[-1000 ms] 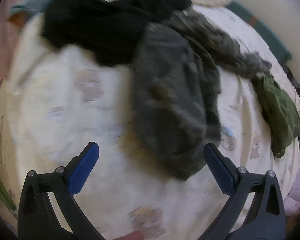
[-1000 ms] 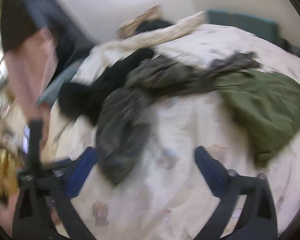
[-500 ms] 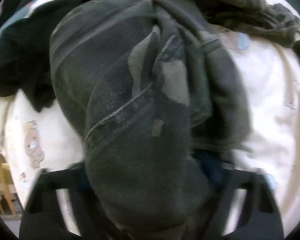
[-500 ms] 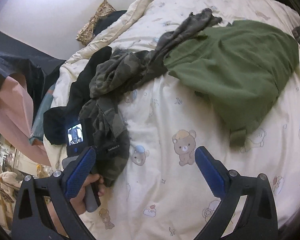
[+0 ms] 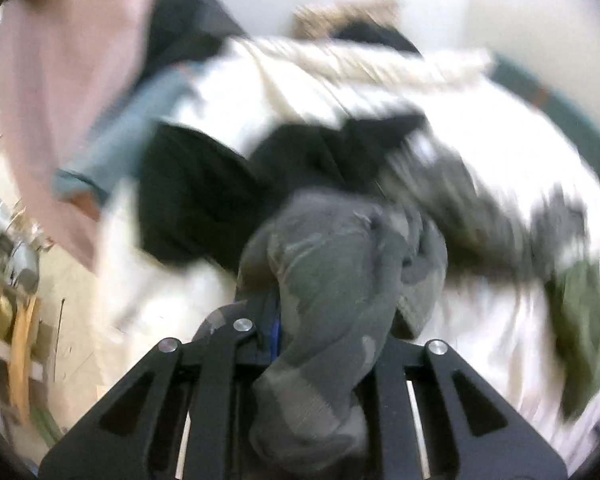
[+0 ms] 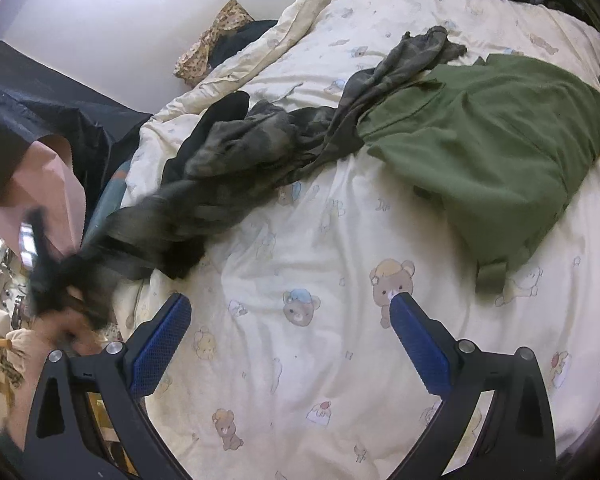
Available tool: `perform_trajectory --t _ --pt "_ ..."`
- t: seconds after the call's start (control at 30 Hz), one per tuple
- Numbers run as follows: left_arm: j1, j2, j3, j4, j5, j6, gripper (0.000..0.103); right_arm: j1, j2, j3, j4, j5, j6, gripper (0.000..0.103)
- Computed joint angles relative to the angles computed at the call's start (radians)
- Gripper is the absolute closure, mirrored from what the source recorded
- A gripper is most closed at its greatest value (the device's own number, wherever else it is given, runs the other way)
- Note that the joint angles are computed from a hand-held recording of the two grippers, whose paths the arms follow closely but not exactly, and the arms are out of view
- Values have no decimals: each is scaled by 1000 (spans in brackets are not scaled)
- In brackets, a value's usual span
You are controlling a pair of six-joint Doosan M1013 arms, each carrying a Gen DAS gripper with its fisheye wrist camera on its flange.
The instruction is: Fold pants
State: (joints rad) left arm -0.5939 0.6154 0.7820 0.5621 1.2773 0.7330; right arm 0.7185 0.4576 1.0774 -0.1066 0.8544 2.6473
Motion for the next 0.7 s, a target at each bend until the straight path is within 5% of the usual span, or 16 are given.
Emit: perform_trajectory --t 0.1,0.23,0.47,0.7 --pt "18 -41 -16 73 29 -24 90 0 -1 6 14 0 -3 1" --pt "8 -188 159 66 -46 -31 90 1 2 2 15 9 -2 1" --pt "-52 -377 475 -215 -111 42 90 2 22 -26 32 26 -10 1" --pt "-30 -364 609 -398 -82 75 86 9 78 -103 28 116 -45 1"
